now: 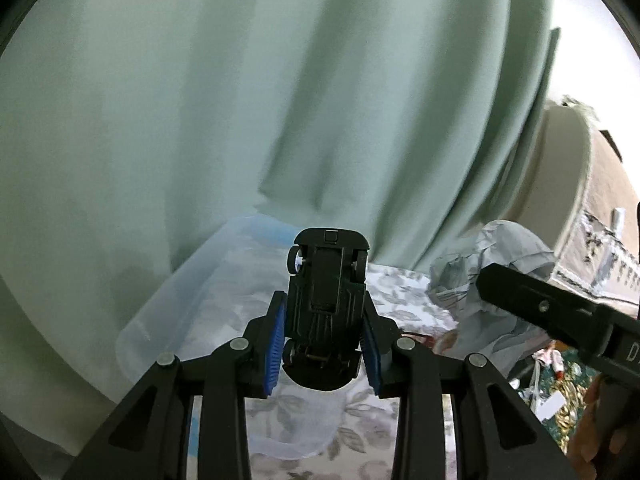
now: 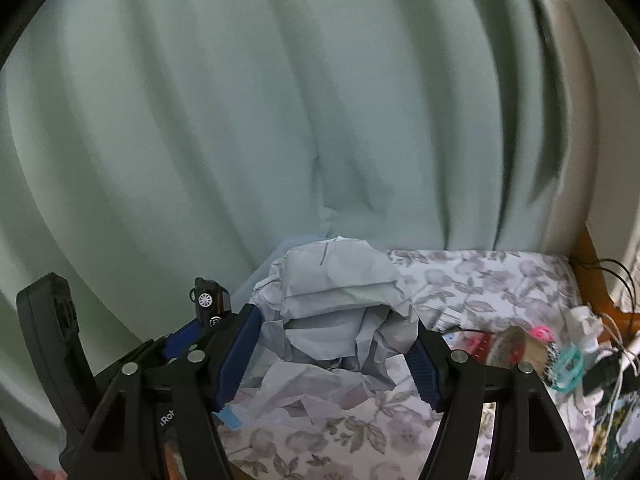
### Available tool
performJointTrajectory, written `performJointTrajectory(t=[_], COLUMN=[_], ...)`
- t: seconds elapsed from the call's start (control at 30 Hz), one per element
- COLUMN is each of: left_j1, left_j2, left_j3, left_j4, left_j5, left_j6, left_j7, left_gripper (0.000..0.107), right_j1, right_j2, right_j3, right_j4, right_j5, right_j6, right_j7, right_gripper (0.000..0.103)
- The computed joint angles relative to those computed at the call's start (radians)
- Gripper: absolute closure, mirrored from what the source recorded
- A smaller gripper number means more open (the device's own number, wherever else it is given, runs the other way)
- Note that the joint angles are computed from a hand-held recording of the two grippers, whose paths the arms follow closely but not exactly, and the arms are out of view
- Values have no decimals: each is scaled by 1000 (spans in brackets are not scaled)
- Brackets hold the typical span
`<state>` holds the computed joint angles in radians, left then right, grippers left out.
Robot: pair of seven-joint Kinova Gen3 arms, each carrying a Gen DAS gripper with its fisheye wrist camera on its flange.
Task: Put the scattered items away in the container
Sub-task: 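Carry the toy car in the left tool while the right tool carries the paper over the container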
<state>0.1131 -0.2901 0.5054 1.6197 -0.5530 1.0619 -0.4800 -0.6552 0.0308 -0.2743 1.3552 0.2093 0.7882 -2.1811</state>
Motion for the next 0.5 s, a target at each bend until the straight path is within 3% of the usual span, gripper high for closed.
performJointTrajectory(t=[0.5], left_j1=[-54], left_j2=[-30], left_j3=[-145], left_j4=[91], left_j5=[124], left_j6=[-53], left_j7=[-63], left_gripper=[72], right_j1=[-101], right_j2=[183], right_j3=[43], right_j4=[-166], right_j5=[-10], right_j6=[68], right_j7=[65], right_gripper=[31])
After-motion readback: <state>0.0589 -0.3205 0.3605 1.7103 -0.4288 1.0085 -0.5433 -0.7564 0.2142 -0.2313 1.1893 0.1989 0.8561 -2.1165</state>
